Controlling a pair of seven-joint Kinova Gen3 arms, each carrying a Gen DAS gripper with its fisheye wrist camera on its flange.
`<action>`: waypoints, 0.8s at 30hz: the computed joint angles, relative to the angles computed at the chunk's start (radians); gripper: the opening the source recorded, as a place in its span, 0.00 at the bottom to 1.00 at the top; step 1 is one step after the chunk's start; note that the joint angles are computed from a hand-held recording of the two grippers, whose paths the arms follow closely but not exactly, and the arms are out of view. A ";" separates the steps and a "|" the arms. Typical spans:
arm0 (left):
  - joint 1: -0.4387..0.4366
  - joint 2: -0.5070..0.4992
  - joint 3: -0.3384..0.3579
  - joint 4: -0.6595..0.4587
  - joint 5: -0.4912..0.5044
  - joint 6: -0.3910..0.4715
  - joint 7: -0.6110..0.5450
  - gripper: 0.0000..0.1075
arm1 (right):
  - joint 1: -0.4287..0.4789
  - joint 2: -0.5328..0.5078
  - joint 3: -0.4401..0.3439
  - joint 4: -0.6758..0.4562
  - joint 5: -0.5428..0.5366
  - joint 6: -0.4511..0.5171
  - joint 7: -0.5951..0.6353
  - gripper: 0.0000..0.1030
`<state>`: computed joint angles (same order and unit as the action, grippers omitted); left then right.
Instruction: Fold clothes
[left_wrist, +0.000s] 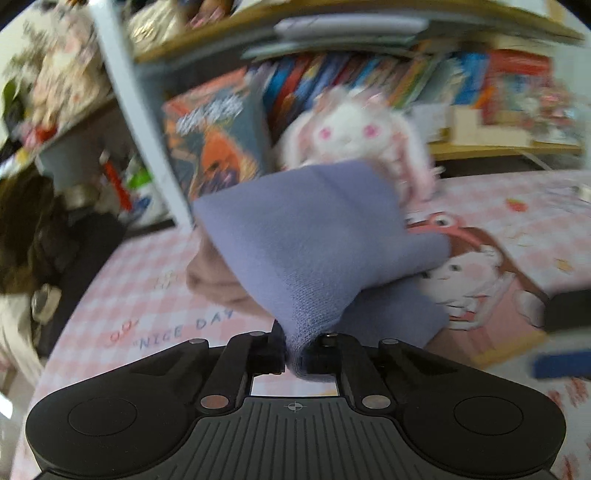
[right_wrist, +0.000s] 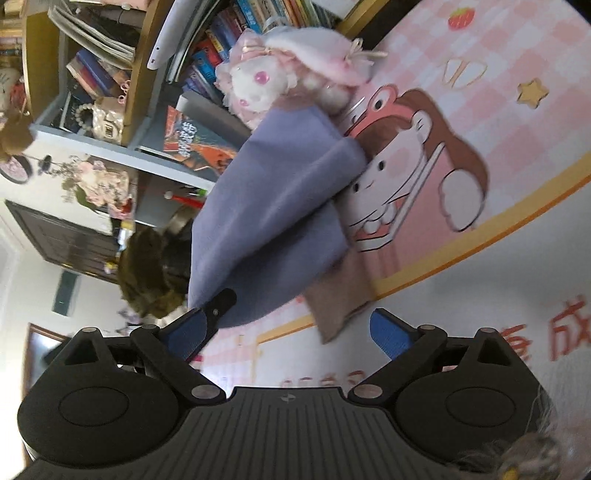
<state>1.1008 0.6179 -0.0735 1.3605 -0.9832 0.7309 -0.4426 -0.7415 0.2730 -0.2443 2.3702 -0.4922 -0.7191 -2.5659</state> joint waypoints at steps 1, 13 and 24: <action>0.014 -0.012 -0.003 0.020 -0.016 -0.006 0.002 0.06 | 0.006 0.018 -0.003 0.007 0.031 -0.041 -0.041 0.94; 0.042 -0.144 0.091 0.191 -0.090 -0.010 0.066 0.05 | 0.289 0.191 -0.307 0.039 0.028 -0.290 -0.362 0.47; -0.086 -0.230 0.214 0.234 -0.292 -0.327 0.144 0.05 | 0.213 -0.086 -0.250 0.087 -0.245 -0.351 0.056 0.10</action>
<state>1.0148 0.3879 0.1409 1.5942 -1.2748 0.4036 -0.2990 -0.5288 0.1868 -0.4943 2.4577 -0.7369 -1.0705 -2.5104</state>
